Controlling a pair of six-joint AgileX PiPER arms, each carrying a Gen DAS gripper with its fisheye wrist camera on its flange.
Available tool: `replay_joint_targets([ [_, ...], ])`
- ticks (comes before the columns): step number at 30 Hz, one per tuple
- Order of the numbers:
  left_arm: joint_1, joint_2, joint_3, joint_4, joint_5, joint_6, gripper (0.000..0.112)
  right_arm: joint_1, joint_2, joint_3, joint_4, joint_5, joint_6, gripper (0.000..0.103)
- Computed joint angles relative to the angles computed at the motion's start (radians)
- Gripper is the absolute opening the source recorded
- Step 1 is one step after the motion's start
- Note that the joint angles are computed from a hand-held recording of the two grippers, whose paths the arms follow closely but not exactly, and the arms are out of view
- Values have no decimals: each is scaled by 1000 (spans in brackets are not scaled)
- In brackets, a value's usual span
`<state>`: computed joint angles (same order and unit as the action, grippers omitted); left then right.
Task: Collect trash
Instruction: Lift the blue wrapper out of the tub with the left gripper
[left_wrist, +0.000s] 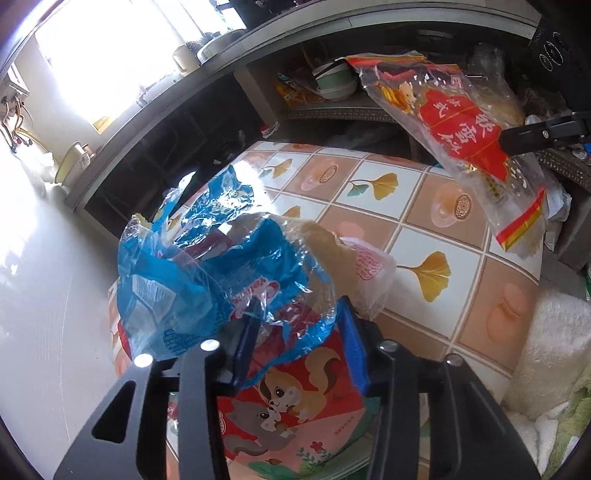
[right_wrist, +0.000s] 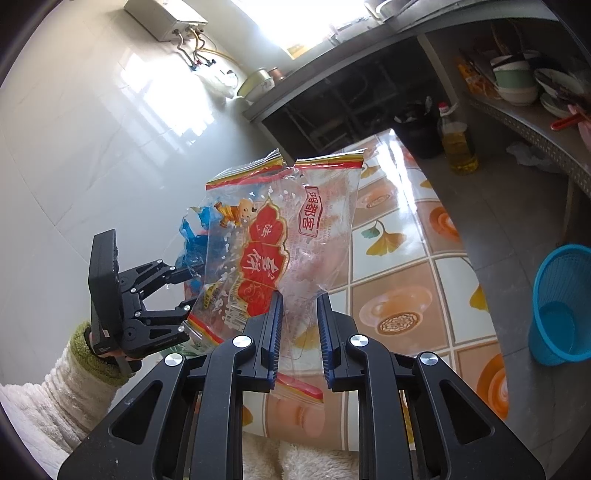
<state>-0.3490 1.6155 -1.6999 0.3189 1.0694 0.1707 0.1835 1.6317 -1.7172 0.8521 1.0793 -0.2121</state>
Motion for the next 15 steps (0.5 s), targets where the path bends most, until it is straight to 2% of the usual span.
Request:
replay_joint_targets([
  [4,-12,-2,7,27,16,-5,12,0,0,-1,0,0,1,18],
  [7,-14,-15,21,36,10,-11,4,0,-3,0,0,-2,-1,18],
  [15,-66,-70,41,240,-53,-136,1,-7,-26,20,3,-10,-8,18],
])
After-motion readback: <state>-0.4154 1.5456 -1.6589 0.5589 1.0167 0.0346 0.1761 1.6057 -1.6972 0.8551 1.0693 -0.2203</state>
